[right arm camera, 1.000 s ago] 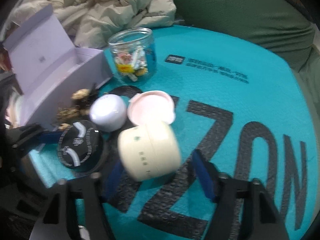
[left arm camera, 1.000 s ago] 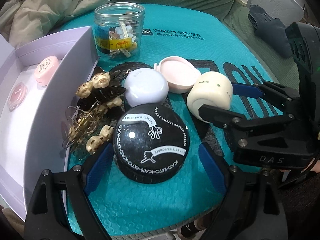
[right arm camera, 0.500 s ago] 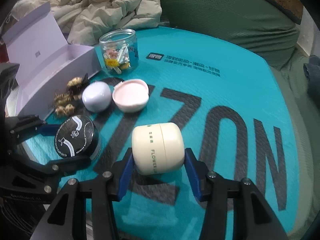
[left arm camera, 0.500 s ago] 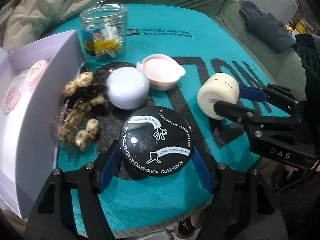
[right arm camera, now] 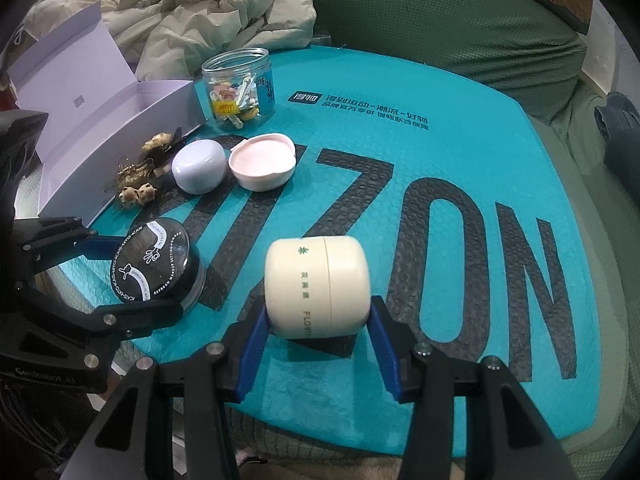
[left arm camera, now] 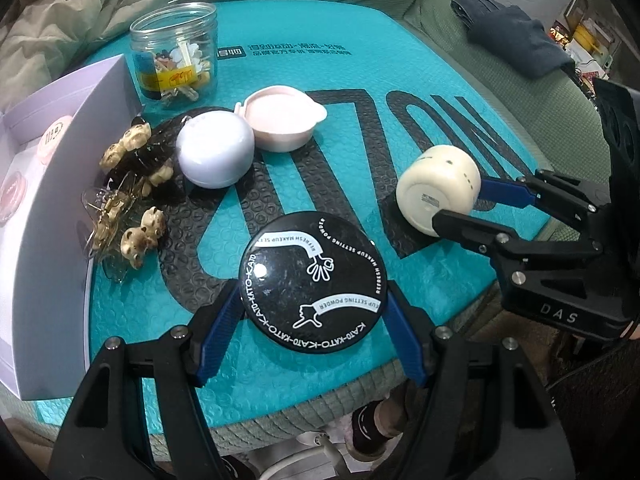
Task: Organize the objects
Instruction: 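Lift the cream jar with the right gripper while the left lifts the black compact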
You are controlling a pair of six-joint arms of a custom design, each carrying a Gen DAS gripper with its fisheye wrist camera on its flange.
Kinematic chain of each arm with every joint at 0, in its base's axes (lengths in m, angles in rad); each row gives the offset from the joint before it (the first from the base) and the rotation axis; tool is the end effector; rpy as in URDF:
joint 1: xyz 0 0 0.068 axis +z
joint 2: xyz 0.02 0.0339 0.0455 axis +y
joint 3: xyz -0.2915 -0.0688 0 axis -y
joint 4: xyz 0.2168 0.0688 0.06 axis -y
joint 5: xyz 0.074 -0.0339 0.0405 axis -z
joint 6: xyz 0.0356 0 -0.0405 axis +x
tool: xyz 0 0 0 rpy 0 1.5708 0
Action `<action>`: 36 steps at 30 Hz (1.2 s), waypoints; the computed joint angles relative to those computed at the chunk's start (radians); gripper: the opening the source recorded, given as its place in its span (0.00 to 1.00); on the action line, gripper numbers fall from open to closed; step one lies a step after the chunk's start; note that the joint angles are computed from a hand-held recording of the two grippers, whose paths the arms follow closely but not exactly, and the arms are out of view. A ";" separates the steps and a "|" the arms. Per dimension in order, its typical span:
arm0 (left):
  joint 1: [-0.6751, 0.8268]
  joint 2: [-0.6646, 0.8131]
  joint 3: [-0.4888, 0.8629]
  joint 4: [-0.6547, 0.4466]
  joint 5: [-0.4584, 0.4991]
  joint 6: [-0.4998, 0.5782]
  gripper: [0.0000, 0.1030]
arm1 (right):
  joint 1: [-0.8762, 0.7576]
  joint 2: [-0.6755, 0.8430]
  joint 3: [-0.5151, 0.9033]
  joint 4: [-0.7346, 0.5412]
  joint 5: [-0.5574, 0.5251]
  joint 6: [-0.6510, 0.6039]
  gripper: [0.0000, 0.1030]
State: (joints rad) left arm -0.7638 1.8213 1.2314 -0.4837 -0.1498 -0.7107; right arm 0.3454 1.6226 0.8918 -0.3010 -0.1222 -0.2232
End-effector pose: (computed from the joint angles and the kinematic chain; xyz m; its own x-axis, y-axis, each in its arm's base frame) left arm 0.2621 -0.2437 0.2292 -0.8937 -0.0372 -0.4471 0.0653 0.9751 -0.2117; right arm 0.2739 0.1032 0.2107 -0.7001 -0.4854 -0.5237 -0.5639 0.8258 -0.0116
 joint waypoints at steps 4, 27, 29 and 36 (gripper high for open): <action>0.000 0.017 0.021 -0.010 -0.008 0.014 0.67 | 0.003 0.040 0.020 -0.003 0.001 0.022 0.51; -0.016 0.042 0.040 -0.020 -0.070 0.064 0.65 | -0.011 0.065 0.006 0.045 -0.052 0.073 0.26; -0.012 0.037 0.038 -0.022 -0.062 0.059 0.65 | -0.008 0.067 0.013 0.030 -0.050 0.064 0.26; 0.002 -0.007 -0.012 -0.004 -0.039 0.019 0.65 | -0.010 0.063 0.016 0.044 -0.024 0.090 0.70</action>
